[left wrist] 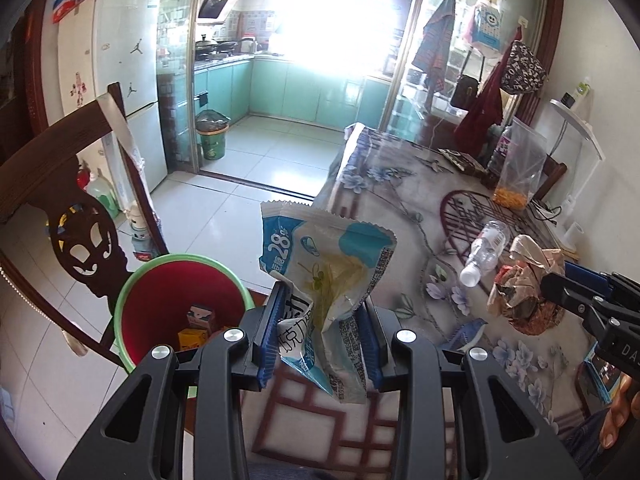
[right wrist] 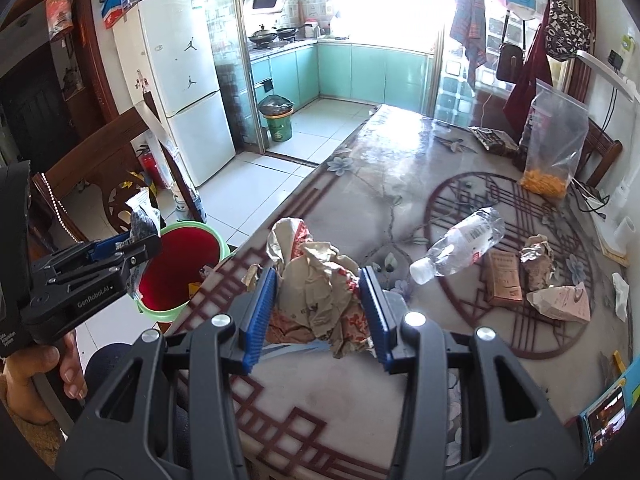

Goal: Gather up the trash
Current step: 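Carry the snack bag and crumpled paper over the red bin with both tools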

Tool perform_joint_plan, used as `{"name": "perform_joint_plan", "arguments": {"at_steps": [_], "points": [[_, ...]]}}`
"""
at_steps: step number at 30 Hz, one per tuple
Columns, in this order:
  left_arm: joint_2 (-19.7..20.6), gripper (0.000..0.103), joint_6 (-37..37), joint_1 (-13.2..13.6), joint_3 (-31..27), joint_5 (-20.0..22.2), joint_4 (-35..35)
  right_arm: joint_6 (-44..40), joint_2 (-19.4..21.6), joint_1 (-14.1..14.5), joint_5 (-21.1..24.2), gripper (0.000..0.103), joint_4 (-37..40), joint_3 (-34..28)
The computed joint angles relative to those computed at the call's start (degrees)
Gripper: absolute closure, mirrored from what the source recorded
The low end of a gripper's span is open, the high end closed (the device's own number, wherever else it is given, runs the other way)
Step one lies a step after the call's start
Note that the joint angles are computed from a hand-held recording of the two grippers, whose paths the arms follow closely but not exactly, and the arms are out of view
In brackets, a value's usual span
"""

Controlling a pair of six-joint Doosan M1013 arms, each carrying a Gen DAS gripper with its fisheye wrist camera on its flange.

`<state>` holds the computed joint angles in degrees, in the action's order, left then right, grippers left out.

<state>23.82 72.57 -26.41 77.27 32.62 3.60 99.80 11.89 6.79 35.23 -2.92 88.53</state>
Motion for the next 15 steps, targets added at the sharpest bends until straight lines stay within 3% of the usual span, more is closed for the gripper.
{"name": "perform_joint_plan", "arguments": {"at_steps": [15], "points": [[-0.5, 0.071, -12.3, 3.0, 1.6, 1.8, 10.5, -5.5, 2.5, 2.0, 1.5, 0.061, 3.6, -2.7]]}}
